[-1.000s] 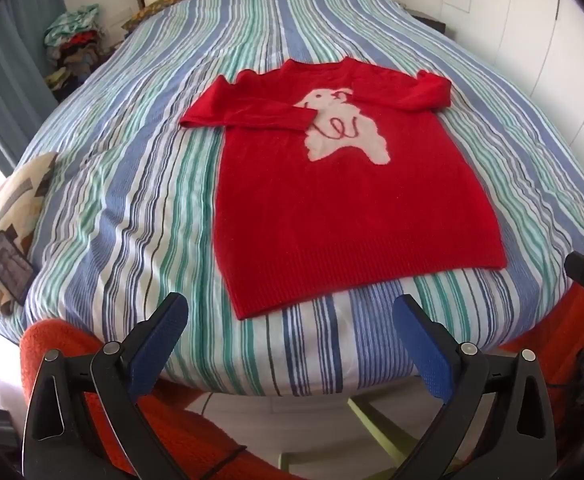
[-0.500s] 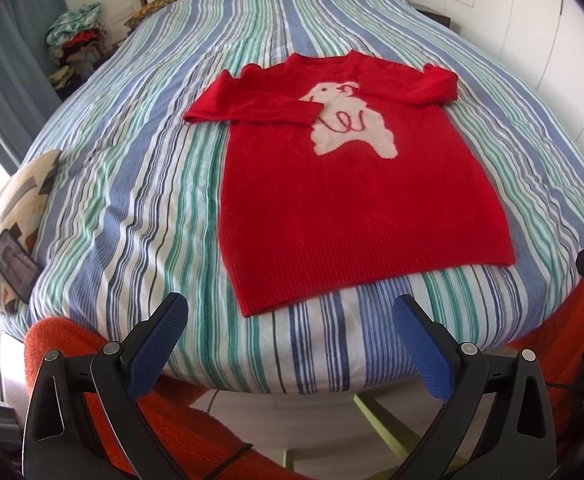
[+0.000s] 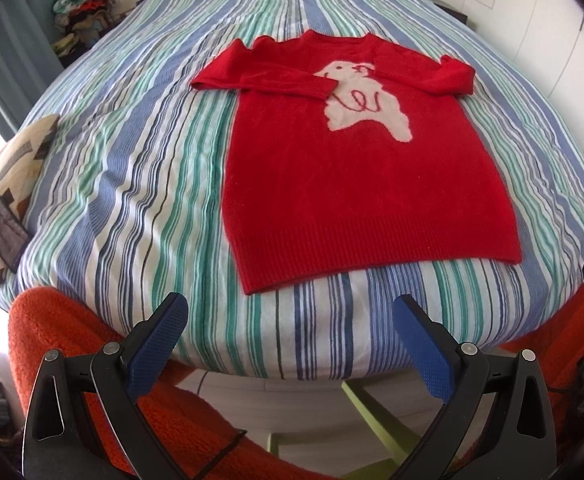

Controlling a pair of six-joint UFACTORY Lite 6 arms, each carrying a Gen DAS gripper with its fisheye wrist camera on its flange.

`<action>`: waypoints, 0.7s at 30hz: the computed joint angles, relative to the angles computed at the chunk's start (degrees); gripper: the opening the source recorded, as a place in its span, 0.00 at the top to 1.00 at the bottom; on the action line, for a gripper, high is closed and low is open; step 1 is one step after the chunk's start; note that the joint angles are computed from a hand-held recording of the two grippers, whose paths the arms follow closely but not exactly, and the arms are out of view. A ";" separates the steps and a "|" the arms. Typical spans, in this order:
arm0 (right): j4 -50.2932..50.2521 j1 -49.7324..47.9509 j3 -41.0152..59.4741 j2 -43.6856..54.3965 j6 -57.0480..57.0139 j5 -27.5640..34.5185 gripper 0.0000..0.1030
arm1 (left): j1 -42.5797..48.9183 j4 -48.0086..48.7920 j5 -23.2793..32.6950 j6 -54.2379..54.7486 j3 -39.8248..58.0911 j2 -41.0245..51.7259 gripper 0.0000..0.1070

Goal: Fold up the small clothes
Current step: 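Move both grippers toward the hem of the red rabbit sweater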

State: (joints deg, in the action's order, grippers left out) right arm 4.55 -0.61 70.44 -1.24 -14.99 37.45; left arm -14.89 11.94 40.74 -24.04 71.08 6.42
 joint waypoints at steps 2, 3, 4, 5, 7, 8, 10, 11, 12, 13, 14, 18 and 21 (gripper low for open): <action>0.27 -0.37 0.12 0.07 -0.24 0.00 0.00 | 0.88 -3.42 -0.40 2.15 -1.73 -1.42 0.05; 0.54 -0.54 0.05 0.00 -0.45 -0.17 0.00 | 1.52 -6.22 -0.73 4.52 -2.32 -1.96 0.05; 0.86 -0.69 -0.02 -0.01 -0.68 -0.29 0.00 | 2.23 -9.56 -0.90 7.56 -2.65 -2.28 0.05; 1.24 -0.87 0.15 0.28 -1.02 -0.25 0.00 | 2.60 -11.96 -0.75 9.88 -2.65 -2.33 0.05; 1.47 -0.79 0.35 0.90 -1.17 -0.06 0.00 | 1.75 -10.41 -0.58 8.96 -2.34 -2.25 0.05; 1.54 -0.66 0.37 1.15 -1.25 0.00 0.00 | 1.21 -8.63 -0.50 7.50 -2.12 -2.13 0.05; 1.57 -0.40 0.31 1.36 -1.47 -0.03 0.00 | 0.93 -7.22 0.11 6.12 0.17 -0.18 0.04; 1.56 -0.31 0.29 1.34 -1.55 -0.09 0.00 | 1.32 -7.25 0.28 5.99 0.62 0.34 0.04; 1.65 -0.31 0.23 1.24 -1.69 -0.20 0.00 | 1.94 -7.89 0.40 6.39 0.97 0.85 0.04; 1.77 -0.39 0.19 1.14 -1.79 -0.27 0.00 | 2.72 -8.92 0.43 7.32 1.20 1.29 0.04; 1.87 -0.47 0.14 1.06 -1.78 -0.27 0.00 | 4.23 -10.24 0.61 9.37 2.07 2.22 0.04; 5.98 -2.51 1.35 2.39 -5.58 0.50 0.00 | 10.42 -13.62 -1.44 15.55 3.30 4.82 0.04; 11.76 -6.87 4.14 6.35 -11.79 -0.28 0.00 | 17.99 -29.20 -1.13 27.93 5.90 10.33 0.05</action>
State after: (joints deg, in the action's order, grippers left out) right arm 16.31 -7.49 74.59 5.11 -26.78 37.17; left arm 3.10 -17.27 39.61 3.88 76.98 16.75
